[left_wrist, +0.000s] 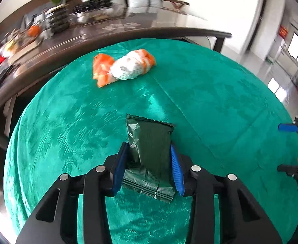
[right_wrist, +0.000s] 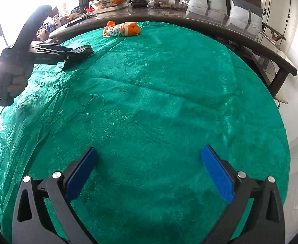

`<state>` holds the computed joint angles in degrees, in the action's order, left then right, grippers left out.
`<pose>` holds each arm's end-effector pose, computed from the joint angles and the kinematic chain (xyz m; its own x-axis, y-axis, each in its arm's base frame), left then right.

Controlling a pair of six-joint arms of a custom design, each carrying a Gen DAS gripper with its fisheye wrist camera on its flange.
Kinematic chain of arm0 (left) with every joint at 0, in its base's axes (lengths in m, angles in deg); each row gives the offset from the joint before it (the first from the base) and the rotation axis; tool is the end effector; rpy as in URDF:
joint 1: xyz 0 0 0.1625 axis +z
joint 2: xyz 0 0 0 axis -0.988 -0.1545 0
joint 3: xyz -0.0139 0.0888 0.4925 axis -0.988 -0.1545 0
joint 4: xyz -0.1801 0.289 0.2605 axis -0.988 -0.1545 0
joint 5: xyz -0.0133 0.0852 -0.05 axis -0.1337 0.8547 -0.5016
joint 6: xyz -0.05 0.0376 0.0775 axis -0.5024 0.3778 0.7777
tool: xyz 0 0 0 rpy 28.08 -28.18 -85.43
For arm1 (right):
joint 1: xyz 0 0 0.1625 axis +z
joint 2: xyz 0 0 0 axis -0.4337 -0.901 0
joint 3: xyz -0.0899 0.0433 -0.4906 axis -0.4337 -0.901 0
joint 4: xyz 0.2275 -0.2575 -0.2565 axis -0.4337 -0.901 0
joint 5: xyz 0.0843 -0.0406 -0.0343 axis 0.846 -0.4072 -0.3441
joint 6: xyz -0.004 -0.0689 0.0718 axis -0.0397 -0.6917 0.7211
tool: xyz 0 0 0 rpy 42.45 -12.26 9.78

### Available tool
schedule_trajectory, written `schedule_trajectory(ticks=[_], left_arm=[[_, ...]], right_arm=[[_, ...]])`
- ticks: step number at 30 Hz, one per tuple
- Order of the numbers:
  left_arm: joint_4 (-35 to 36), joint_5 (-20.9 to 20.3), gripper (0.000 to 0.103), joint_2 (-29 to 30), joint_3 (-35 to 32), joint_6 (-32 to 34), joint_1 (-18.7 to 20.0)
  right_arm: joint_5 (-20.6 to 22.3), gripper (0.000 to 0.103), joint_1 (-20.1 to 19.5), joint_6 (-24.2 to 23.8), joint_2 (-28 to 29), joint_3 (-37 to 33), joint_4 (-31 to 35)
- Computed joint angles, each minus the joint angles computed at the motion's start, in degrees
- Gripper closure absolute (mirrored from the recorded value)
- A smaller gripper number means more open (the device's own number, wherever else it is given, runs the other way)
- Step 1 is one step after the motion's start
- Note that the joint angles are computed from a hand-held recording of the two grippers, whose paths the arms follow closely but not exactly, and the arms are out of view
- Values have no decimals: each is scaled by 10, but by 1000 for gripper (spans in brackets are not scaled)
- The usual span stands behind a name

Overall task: Collect trash
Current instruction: 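Grasp the dark green packet with the left tool while the right tool reaches the orange-white bag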

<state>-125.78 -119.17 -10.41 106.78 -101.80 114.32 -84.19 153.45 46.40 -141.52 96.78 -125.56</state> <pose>-0.1654 -0.3356 0.2399 -0.6575 0.5122 -0.5526 0.6815 0.7171 -0.1462 0.2302 -0.1932 0.1515 -0.6834 -0.2823 0.6732 -0.5555 0.7994 -0.2288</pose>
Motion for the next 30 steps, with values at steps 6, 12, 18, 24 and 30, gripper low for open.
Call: schedule_trajectory(ticks=[6, 12, 18, 24, 30], left_arm=[[95, 52, 63, -64, 19, -189, -51], [155, 72, 63, -103, 30, -271, -86], [201, 61, 63, -152, 31, -289, -95], [236, 53, 63, -185, 32, -306, -104], [253, 52, 63, -189, 34, -344, -129]], right_arm=[[35, 4, -36, -143, -14, -99, 22], [102, 5, -87, -276, 60, -291, 194], [61, 5, -80, -407, 158, -396, 198], [103, 15, -106, -367, 162, -442, 321], [130, 35, -102, -301, 130, -404, 312]])
